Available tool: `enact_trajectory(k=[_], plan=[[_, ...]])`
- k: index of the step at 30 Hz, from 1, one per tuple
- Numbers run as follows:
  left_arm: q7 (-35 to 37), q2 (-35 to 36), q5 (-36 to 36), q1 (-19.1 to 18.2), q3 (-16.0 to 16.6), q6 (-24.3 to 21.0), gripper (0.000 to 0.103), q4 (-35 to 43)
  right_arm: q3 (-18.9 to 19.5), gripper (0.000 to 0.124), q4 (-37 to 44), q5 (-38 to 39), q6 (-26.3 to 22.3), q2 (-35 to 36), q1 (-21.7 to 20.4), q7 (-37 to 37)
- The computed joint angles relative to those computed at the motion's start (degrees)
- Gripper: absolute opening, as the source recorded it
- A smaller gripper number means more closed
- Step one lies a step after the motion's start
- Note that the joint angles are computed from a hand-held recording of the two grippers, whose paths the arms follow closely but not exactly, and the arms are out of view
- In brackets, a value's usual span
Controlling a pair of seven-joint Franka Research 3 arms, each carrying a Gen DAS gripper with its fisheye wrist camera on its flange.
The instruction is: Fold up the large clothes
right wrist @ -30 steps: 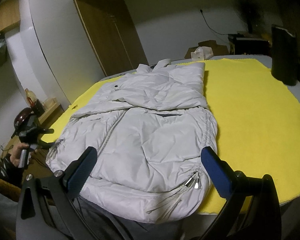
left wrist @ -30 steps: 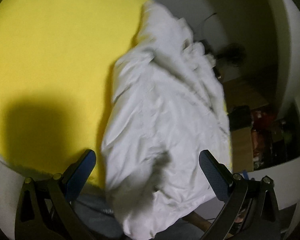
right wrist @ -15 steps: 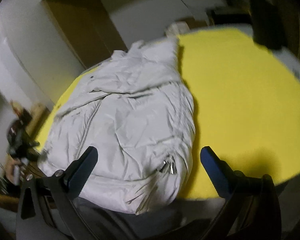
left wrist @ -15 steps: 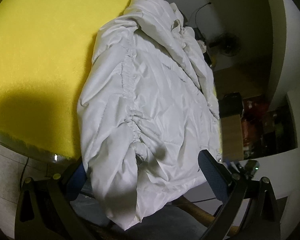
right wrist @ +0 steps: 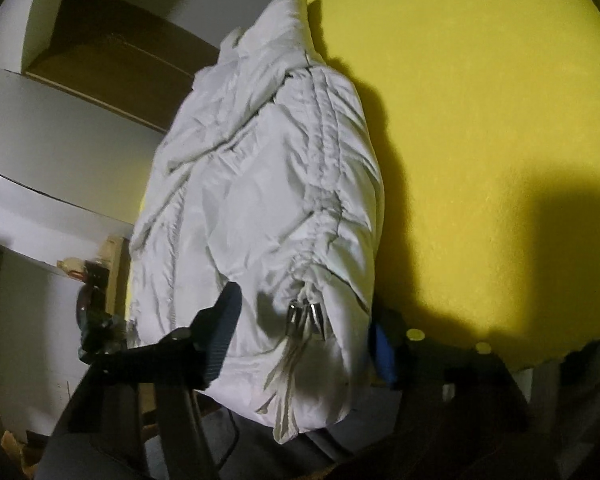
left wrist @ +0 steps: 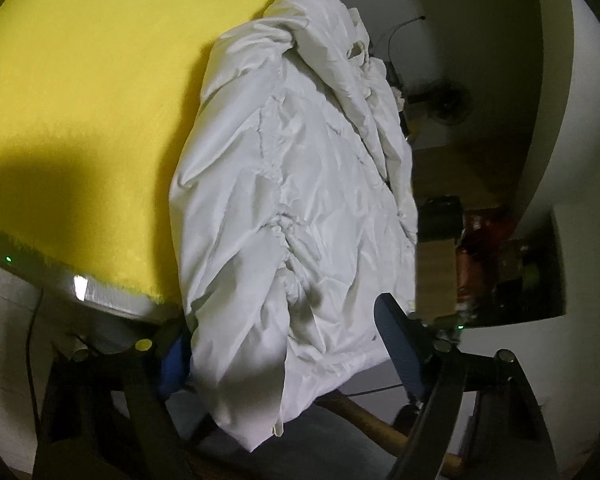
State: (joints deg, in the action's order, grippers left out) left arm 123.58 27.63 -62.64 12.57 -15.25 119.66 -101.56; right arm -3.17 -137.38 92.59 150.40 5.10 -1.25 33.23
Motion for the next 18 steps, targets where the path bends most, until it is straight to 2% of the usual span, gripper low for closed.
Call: enact_trajectory(k=[3, 7, 11, 15, 17, 18], plan=[[-0.1, -0.3, -0.7, 0.5, 0.0, -0.9, 0.080, -0.7, 0.3, 0.036, -0.1, -3.5, 2.5, 0.2, 0.6, 3.3], [-0.3, -1.0, -0.2, 0.3, 0.3, -1.6, 0.080, -1.5, 0.0, 0.022, -0.5, -2.5, 1.0, -0.4, 0.0, 2.1], [-1.5, -1.4, 1.1, -0.4, 0.5, -2.3, 0.081, -1.5, 0.3, 0.019, -0.5, -1.4, 2.5, -1.0, 0.5, 0.6], [-1.3, -2.0, 1.3, -1.1, 0.6, -1.1, 0.080, -2.0, 0.4, 0.018, -0.4, -1.3, 3.5, -1.4, 1.0, -0.1], [-1.3, -2.2, 2.3, -1.6, 0.8, -0.5, 0.068, -1.9, 0.4, 0.018, -0.5, -1.2, 3.9, -1.6, 1.2, -0.8], [-1.5, -2.3, 2.6, -1.7, 0.9, -0.1, 0.055, -1.9, 0.4, 0.017, -0.6, -0.9, 4.3, -1.7, 1.3, -1.2]])
